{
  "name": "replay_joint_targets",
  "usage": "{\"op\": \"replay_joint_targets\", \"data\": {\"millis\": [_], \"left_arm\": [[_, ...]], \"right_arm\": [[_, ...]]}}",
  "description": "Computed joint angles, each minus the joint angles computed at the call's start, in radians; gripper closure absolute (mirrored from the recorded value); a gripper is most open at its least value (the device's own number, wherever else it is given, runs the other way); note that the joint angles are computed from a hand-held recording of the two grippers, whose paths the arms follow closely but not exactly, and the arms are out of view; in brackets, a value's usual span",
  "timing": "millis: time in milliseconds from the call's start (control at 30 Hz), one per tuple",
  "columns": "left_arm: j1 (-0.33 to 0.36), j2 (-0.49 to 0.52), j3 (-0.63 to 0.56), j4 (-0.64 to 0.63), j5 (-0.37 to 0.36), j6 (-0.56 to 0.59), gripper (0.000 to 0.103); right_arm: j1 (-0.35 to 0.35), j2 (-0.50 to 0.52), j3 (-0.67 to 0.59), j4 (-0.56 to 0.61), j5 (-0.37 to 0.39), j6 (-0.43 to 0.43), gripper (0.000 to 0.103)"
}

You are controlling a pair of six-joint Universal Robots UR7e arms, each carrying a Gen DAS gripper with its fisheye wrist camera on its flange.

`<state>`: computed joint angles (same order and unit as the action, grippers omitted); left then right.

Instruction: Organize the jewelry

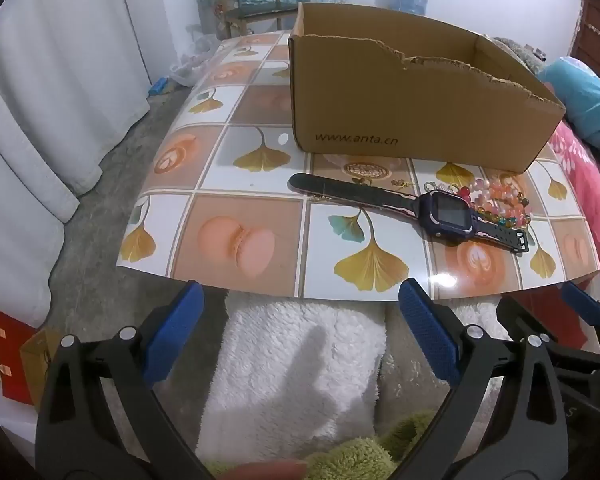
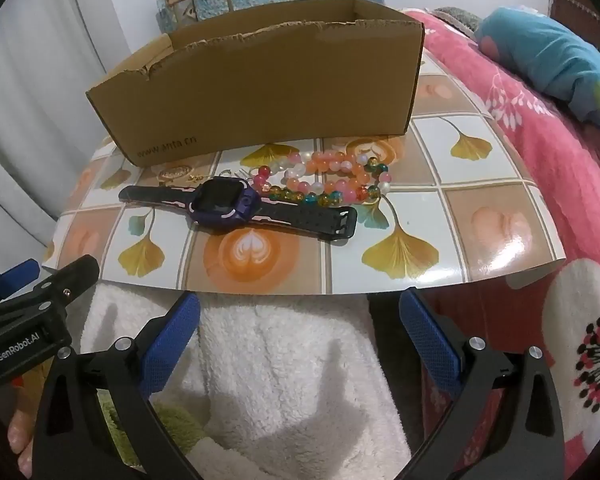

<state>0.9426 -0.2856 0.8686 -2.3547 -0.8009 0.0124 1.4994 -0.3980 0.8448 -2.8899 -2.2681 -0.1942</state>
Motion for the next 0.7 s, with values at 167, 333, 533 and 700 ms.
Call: {"op": "replay_joint_targets", "data": {"millis": [167, 333, 533, 700], "left_arm": [[0.001, 0.000, -0.003, 0.011, -0.004, -0.007, 0.008], [0.001, -0.001, -0.004, 0.016, -0.004, -0.011, 0.008], [0.007, -0.002, 0.010, -0.001, -0.006, -0.003, 0.008], [0.006, 0.003, 0.002, 0.005, -0.006, -0.007, 0.008]], "right_arm": [[-0.001, 0.000, 0.001, 0.002, -0.001, 0.000, 0.006], [-0.003, -0.006, 0.010, 0.007, 0.001, -0.002, 0.006], [0.000, 0.008, -0.010, 0.022, -0.008, 0.004, 0.006], [0.001, 0.007, -0.012, 0.031, -0.010, 0.007, 0.006]]}}
